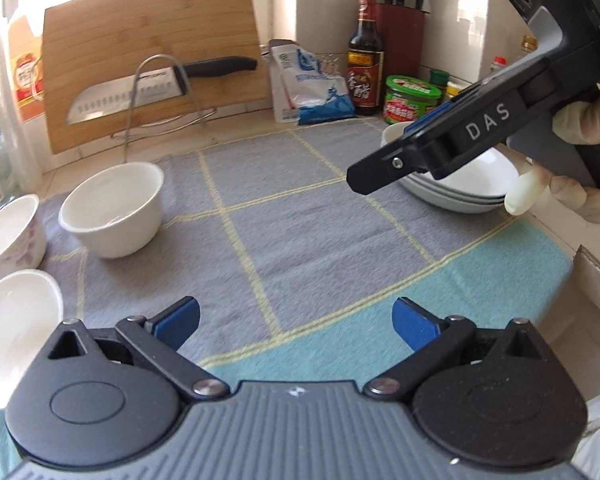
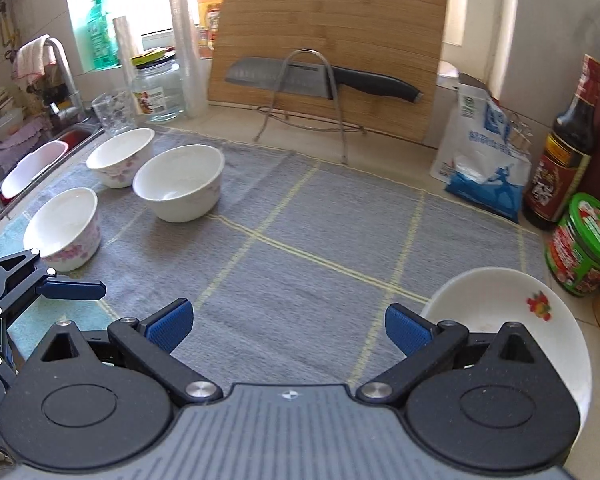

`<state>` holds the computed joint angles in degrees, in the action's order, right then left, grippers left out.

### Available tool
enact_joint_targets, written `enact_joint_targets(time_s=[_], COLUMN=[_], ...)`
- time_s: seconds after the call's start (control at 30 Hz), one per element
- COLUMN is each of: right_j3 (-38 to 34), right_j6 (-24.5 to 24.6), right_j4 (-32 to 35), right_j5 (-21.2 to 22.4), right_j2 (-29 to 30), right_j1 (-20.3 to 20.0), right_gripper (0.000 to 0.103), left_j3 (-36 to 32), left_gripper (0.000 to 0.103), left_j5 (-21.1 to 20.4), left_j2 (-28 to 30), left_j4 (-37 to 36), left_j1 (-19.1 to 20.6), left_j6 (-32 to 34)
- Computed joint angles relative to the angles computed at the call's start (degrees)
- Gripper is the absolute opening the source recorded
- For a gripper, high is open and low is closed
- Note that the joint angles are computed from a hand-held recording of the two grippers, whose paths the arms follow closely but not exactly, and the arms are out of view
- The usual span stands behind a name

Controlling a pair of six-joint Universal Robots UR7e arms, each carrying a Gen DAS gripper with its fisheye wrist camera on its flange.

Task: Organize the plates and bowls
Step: 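Move the right gripper to a white bowl and grasp its rim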

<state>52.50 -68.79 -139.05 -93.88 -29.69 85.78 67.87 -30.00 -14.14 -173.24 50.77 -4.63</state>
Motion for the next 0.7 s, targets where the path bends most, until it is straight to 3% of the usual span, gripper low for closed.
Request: enact_joint_targets(time_s=[0.2,0.4,0.53,0.7], right_j3=[7.4,7.5,5.7,2.7], right_j6=[-7.8,-9.6,-9.4,-9.0], right_j4=[-1.9,1.8,5.9,9.8], right_j5=[0.9,3.0,4.3,4.2], right_j2=[-1.1,0.5,2.5,5.6], right_j1=[2.2,4.2,5.4,6.7], right_gripper=[0.103,0.103,0.103,0.103], left_j3=[12.9,21.5,23.7,23.5], left_gripper=[0.102,0.102,0.102,0.102], left_j5=[7.1,13.9,17.2,19.1], left_j2=[-7.0,-12.3,-13.4,-11.8], left_j4=[4.1,10.2,8.0,-4.0], left_j1=[-1.4,-2.0,-1.5,-0.5], left_j6=[-14.8,-27.2,-27.1,-16.1])
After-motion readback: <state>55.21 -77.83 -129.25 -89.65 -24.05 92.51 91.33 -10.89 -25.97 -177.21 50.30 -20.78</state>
